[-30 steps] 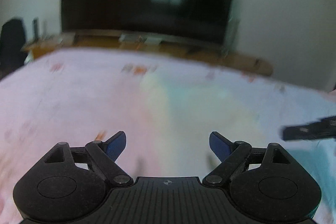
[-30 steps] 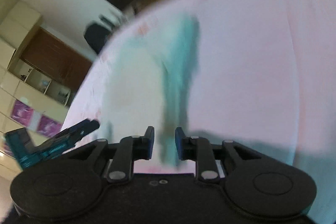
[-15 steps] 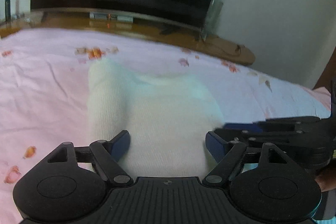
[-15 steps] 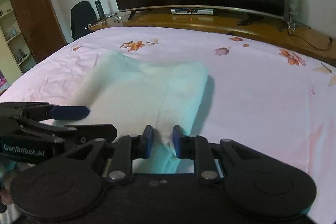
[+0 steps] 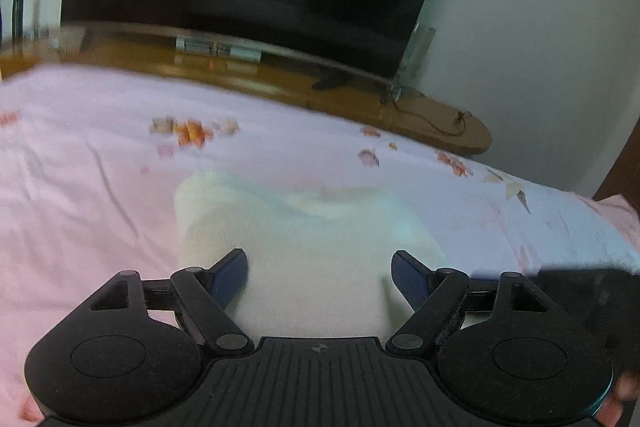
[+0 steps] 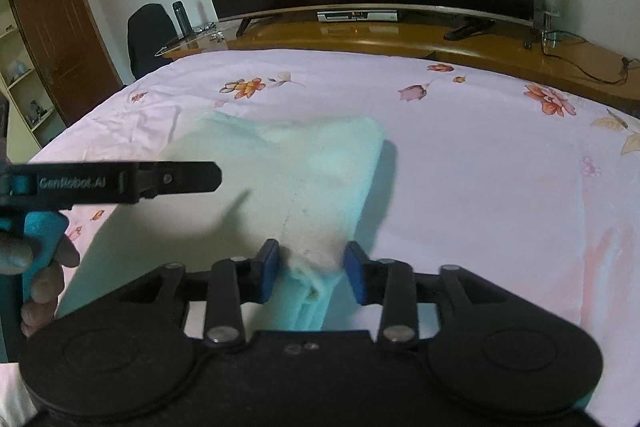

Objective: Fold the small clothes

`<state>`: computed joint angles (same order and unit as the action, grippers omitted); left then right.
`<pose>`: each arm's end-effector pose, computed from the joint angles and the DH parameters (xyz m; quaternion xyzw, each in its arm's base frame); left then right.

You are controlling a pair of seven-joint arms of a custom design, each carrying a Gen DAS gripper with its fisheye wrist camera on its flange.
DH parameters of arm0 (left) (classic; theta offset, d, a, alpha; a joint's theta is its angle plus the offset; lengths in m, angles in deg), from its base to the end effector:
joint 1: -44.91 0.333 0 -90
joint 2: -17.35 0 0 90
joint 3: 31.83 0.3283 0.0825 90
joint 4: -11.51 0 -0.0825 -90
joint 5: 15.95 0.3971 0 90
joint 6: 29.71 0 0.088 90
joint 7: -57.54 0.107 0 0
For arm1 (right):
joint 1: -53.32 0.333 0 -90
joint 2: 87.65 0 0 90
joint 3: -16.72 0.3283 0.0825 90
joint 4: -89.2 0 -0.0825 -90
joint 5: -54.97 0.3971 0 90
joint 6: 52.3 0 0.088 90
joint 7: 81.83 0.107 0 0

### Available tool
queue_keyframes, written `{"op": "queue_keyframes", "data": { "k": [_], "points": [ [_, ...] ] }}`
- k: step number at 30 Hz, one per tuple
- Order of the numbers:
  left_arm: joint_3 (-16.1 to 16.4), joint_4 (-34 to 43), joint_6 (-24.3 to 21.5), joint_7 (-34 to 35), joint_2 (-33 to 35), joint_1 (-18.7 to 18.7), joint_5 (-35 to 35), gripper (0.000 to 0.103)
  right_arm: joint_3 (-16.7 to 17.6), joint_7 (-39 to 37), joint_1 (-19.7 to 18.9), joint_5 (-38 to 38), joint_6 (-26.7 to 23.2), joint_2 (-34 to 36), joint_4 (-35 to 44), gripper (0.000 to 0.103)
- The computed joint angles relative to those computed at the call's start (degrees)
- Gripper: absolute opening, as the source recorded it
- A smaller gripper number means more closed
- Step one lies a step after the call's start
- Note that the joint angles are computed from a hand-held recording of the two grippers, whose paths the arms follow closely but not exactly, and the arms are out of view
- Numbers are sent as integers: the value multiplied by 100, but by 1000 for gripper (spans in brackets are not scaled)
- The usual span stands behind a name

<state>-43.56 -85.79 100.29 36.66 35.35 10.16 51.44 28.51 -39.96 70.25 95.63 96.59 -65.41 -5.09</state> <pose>0.5043 -0.4755 0.4601 -0.7554 0.4692 -0.3420 0.3038 0.6483 0.3169 0.4584 -0.8525 0.3513 -0.0433 0.3846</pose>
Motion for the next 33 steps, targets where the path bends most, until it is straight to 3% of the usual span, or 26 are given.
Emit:
{"op": "queue_keyframes", "data": {
  "k": [2, 4, 8, 11, 12, 15, 17, 22, 23, 25, 26, 29, 33],
  "points": [
    [-7, 29, -139, 70, -15, -20, -37, 79, 103, -279, -8, 258, 544, -29, -69, 35],
    [13, 68, -328, 5, -19, -46, -10, 79, -62, 184, 202, -80, 679, 183, 216, 29],
    [51, 144, -294, 124, 73, 109, -179, 79, -164, 888, 391, -702, 416, 780, 989, 28],
    [23, 255, -240, 616, 239, 284, -816, 79, -303, 1253, 569, -1309, 157, 1130, 1369, 30],
    [31, 252, -282, 670, 255, 290, -962, 79, -247, 1214, 546, -1345, 285, 1151, 1338, 33],
    [79, -21, -400, 229, 13, 157, -832, 79, -98, 1234, 370, -1292, 189, 1096, 1335, 31],
    [-16, -211, -690, -38, -208, 1, -689, 79, 185, 837, 64, -867, 474, 763, 902, 33],
    [-468, -65, -1809, -324, -310, -538, -646, 79, 294, 222, -429, 167, 147, -411, -237, 43],
    [-543, 55, -2039, -343, -285, -662, -689, 82, 211, 207, -424, 244, 76, -692, -501, 45],
    [-653, 472, -2810, -467, -107, -1057, -645, 101, 116, -95, -468, 691, -24, -1358, -1135, 48],
    [-698, 736, -3215, -471, 19, -1289, -587, 103, 62, -287, -462, 961, 24, -1775, -1548, 50],
    [-715, 1747, -4522, -271, 500, -2037, -589, 103, -170, -431, -279, 1279, 105, -2841, -2513, 61],
    [-662, 2308, -5076, -343, 634, -2741, -491, 103, -414, -243, -47, 1094, 25, -4139, -3527, 69]
  ]
}}
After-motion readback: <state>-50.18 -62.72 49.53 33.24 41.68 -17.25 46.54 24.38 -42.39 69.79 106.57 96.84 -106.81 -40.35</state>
